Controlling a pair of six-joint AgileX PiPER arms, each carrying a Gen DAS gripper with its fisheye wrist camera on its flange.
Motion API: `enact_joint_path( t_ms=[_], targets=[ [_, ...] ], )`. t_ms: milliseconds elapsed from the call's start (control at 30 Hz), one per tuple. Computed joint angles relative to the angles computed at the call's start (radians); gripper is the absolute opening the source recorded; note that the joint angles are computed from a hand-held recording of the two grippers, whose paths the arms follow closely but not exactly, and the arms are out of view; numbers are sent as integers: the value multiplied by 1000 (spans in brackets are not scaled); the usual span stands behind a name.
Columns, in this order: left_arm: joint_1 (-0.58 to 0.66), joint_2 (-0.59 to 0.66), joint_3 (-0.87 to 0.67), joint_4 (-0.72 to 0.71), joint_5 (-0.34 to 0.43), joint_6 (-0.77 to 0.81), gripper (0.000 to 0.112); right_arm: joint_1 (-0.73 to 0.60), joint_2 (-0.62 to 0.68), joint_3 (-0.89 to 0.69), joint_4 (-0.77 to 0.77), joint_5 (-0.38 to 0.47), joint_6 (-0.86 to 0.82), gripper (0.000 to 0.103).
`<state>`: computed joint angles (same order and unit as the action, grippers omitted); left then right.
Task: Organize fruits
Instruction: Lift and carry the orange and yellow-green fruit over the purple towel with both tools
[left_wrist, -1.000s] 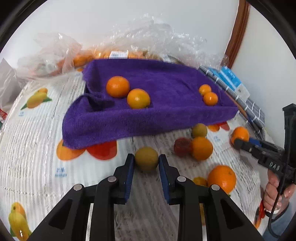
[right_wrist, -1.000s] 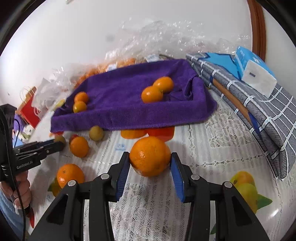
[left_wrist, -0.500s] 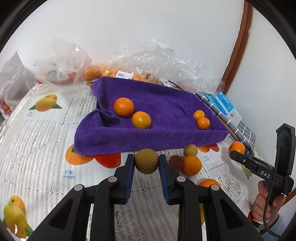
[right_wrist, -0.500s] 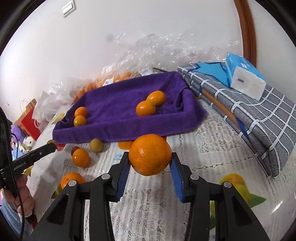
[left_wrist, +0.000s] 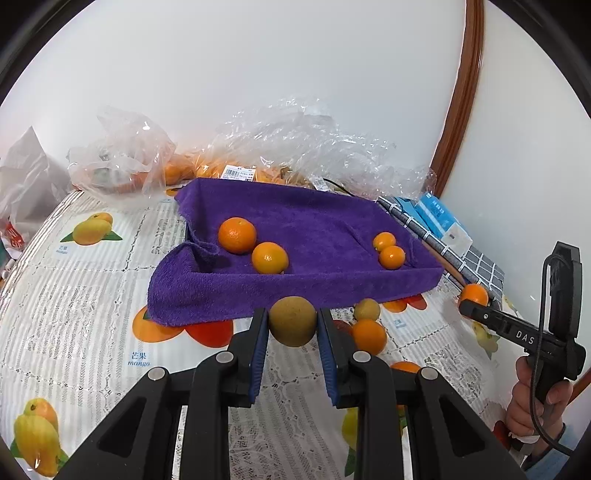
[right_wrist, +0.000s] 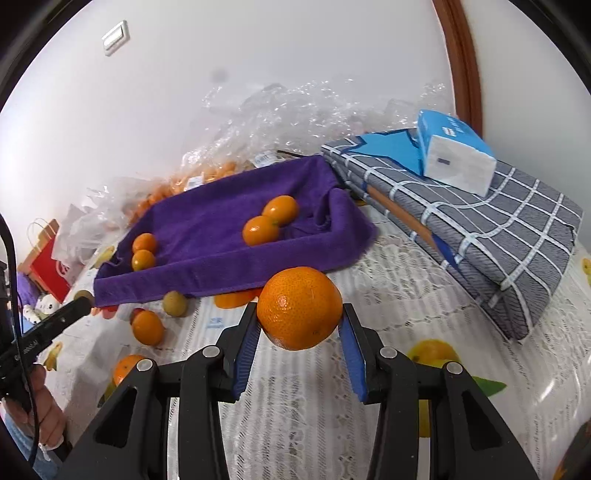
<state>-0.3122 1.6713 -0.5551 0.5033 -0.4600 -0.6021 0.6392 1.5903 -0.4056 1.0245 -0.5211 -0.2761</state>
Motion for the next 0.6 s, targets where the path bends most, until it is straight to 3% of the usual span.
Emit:
enact_joint_path(
  t_ms=[167,333,500,600],
  targets=[
    [13,-23,22,11,-39,-11,25,31,-76,10,146,-9,-118,43],
    [44,-55,38,56,-68,-69,25,70,-177,-23,383,-42,-356,43],
    [121,-180,47,245,-81,-271,25,70,-227,-102,551,-52,-599,43],
    [141,-254,-12,350,-24,-411,25,52,-235,-153,594,-51,-687,43]
  ],
)
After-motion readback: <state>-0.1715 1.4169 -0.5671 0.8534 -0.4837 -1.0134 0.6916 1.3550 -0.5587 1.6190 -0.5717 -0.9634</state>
